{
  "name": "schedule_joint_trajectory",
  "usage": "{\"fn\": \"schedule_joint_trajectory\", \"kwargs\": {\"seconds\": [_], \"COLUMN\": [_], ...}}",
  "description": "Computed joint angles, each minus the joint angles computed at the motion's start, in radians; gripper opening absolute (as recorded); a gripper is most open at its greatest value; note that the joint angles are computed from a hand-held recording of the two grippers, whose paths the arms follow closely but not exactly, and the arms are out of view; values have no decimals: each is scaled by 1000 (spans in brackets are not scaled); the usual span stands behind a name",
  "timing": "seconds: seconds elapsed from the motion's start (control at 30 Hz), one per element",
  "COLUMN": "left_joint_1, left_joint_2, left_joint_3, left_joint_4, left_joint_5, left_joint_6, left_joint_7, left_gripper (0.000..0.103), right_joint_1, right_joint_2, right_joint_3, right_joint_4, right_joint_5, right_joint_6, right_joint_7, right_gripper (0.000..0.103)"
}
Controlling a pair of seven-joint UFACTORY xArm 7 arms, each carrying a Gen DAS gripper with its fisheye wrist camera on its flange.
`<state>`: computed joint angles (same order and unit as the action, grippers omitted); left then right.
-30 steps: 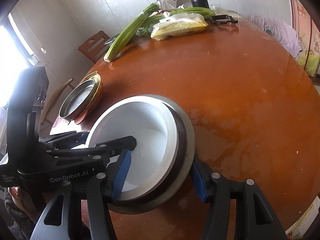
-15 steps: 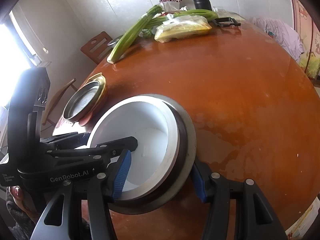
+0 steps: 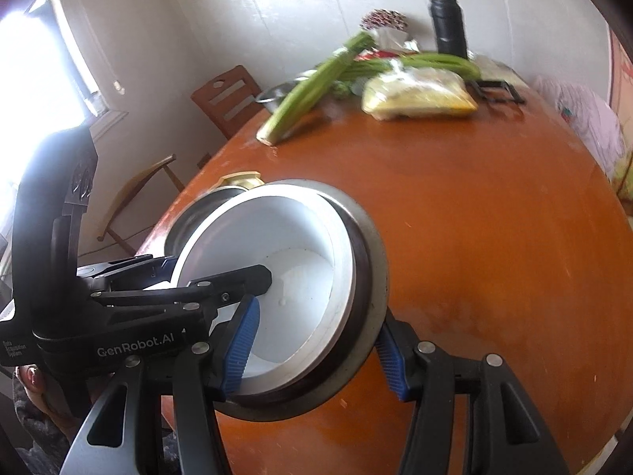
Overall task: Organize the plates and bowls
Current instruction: 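Lift the nested bowls with the left tool and carry them to the grey pan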
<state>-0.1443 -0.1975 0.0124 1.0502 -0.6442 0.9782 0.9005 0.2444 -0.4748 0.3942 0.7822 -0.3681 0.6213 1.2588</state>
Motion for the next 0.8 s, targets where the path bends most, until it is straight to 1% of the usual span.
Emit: {"fn": "schedule_joint_trajectory", "kwargs": {"seconds": [0.13,0.27,0.6,0.8], "left_joint_1": [25,59,143,177], "left_joint_2": [43,99,235,312], "left_joint_3": [21,25,3,-22], "left_joint_4": [56,121,298,381], "left_joint_5": [-14,-21,-30,-23], "left_joint_6": [9,17,28,40], "left_joint_7": [13,19,19,-7], "left_gripper": [55,55,55,55], "right_joint_1": [-14,0,96,145], "right_joint_2": [100,196,408,488], "right_joint_3": [9,-2,-101,-163], "right_joint_4": [95,184,394,478], "right_joint_5": [-42,-95,-196,-193], "right_joint_6": [-5,-3,-13,-14], "right_joint_7": [-16,-18,-40,-79], "right_gripper": [57,57,57,57]}}
